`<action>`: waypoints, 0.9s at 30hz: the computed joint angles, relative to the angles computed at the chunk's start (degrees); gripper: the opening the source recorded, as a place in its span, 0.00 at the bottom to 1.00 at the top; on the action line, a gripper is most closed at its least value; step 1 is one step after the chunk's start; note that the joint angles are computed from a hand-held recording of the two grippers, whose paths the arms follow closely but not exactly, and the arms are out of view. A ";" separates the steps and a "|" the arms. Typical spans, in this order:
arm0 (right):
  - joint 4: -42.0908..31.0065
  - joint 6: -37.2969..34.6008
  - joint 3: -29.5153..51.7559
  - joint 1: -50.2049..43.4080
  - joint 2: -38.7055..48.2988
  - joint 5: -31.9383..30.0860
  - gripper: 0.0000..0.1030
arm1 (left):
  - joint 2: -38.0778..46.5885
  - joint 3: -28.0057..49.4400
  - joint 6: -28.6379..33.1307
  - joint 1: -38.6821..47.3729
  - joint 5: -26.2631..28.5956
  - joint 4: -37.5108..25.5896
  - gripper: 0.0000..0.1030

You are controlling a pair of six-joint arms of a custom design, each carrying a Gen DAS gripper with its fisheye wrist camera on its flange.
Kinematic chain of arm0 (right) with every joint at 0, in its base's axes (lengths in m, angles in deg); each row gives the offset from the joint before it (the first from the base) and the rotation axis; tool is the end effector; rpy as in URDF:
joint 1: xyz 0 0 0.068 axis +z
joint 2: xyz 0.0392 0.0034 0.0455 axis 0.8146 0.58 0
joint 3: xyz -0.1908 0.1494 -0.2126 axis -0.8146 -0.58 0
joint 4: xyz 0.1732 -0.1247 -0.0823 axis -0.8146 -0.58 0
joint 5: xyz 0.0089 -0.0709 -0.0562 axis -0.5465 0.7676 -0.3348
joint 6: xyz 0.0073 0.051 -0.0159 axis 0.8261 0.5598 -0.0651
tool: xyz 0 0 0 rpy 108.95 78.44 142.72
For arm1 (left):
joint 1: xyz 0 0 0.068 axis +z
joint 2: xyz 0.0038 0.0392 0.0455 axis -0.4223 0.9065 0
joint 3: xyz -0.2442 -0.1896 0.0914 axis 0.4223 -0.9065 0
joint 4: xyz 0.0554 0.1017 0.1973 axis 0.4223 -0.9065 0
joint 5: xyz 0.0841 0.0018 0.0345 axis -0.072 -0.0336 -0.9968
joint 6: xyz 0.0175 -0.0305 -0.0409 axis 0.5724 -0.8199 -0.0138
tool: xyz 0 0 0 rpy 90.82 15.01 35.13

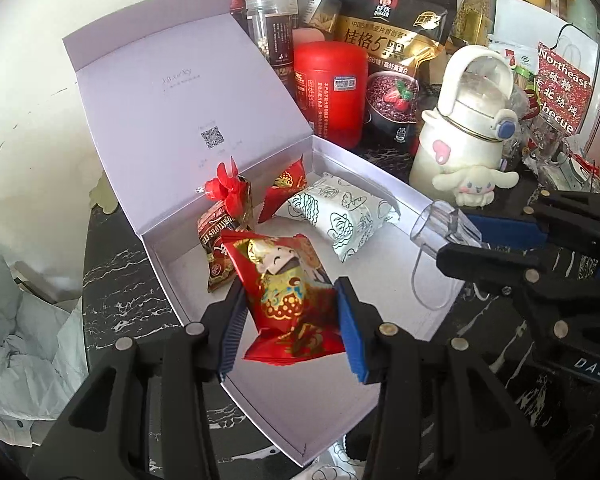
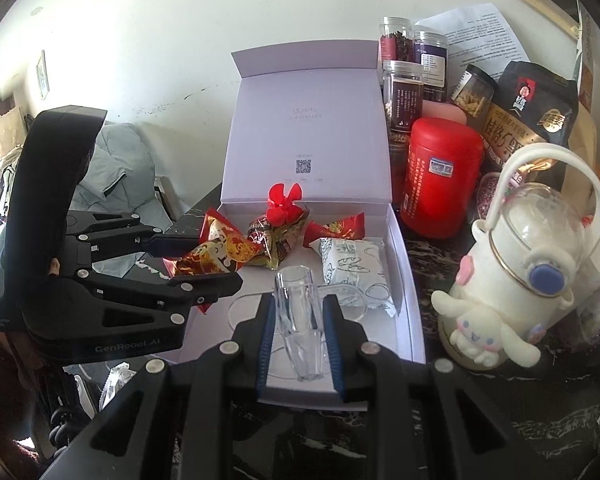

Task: Organize objects
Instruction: 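Lower the candy packet with left while right lowers the clear stand into the box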

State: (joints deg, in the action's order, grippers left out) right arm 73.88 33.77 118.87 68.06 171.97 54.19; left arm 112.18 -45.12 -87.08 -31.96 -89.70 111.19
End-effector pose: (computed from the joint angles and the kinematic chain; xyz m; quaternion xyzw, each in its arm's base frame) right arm 0.3295 0.0985 0.0660 -0.3918 0.8186 0.2210 0.3570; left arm 0.2764 -0.0277 0.0558 -0.0335 0.9382 0.0362 0.3427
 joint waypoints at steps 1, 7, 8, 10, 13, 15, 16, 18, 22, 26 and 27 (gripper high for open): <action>-0.68 0.13 1.00 0.31 0.52 0.23 0.23 | 0.62 0.74 0.20 0.58 0.54 -0.36 0.40; -3.73 0.67 6.35 1.73 4.20 1.33 0.23 | 4.29 4.91 1.10 3.68 3.31 -2.43 0.40; -4.13 0.73 7.09 1.91 4.75 1.64 0.23 | 4.68 5.40 1.34 3.95 3.47 -2.67 0.40; -5.09 0.66 8.59 2.24 5.77 2.10 0.23 | 5.51 6.62 1.95 4.55 3.81 -3.48 0.40; -6.71 0.58 10.59 2.73 6.89 2.76 0.23 | 6.50 8.48 2.58 5.39 4.44 -5.30 0.40; -8.28 0.72 12.06 2.82 7.50 2.69 0.23 | 7.10 9.82 2.88 5.93 5.07 -6.75 0.40; -8.95 0.97 12.82 2.80 7.81 2.38 0.23 | 7.33 10.58 3.01 6.24 5.62 -7.72 0.40; -9.48 1.05 13.86 3.07 8.22 2.79 0.23 | 7.67 11.48 3.45 6.53 6.13 -8.74 0.41; -9.87 1.02 15.33 3.61 9.11 4.05 0.23 | 8.45 13.33 4.58 6.38 5.80 -10.24 0.41; -10.98 1.09 17.10 3.83 10.33 4.25 0.23 | 9.23 14.80 5.26 6.15 5.60 -11.45 0.41; -11.25 1.10 17.49 3.91 10.61 4.39 0.23 | 9.48 15.24 5.36 6.12 5.60 -11.89 0.41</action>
State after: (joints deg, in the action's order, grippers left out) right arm 62.64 34.87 136.36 71.98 182.58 58.58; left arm 121.66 -29.88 -81.72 -25.84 -84.10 99.30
